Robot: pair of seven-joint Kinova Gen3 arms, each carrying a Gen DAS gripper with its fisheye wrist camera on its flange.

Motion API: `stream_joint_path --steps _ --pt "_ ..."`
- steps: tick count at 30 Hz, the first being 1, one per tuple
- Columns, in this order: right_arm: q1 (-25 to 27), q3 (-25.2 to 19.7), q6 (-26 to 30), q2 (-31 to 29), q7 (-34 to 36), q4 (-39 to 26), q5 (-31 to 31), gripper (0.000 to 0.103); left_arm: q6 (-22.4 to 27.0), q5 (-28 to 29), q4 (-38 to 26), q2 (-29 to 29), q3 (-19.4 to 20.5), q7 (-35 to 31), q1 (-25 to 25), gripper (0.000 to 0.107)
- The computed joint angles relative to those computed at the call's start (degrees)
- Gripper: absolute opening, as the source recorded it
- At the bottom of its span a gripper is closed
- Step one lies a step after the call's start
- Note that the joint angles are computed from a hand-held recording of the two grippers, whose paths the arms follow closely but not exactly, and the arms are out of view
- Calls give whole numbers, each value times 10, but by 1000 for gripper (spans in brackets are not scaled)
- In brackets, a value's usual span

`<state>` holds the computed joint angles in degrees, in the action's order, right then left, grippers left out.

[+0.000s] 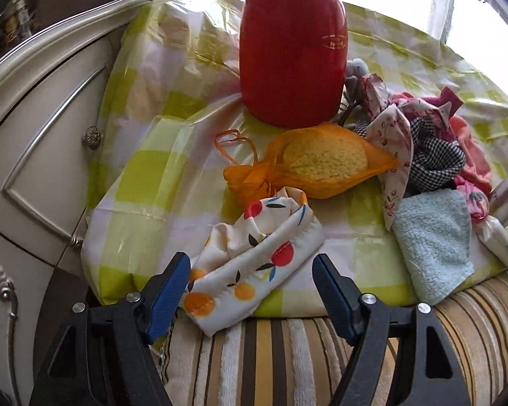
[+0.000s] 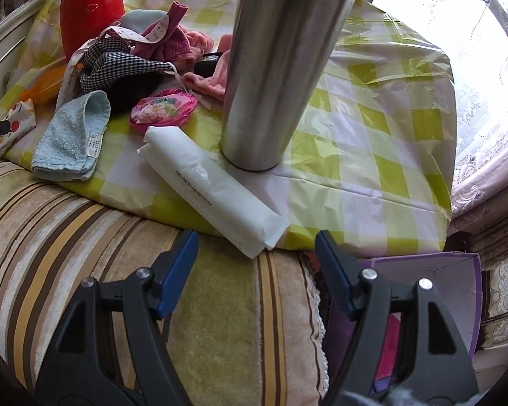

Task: Organize soft objects
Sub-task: 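Grasp the fruit-print pouch with the left tool while the right tool grasps the white rolled packet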

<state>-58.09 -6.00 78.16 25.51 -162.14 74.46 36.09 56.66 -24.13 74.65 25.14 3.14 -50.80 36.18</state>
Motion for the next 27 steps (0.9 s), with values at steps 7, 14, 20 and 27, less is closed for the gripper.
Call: stream_joint_path --steps 7,14,20,27 --pt "15 5 -4 23 48 -27 -12 74 24 19 -36 41 11 -77 -15 63" --pt "23 17 -8 43 91 -53 -21 74 3 22 -27 36 6 -117 0 35" --pt "46 20 -37 47 126 -55 -46 74 -42 2 7 5 2 -111 21 29" --pt "45 25 -65 43 135 -37 -46 62 -89 -23 57 -47 5 -46 38 29"
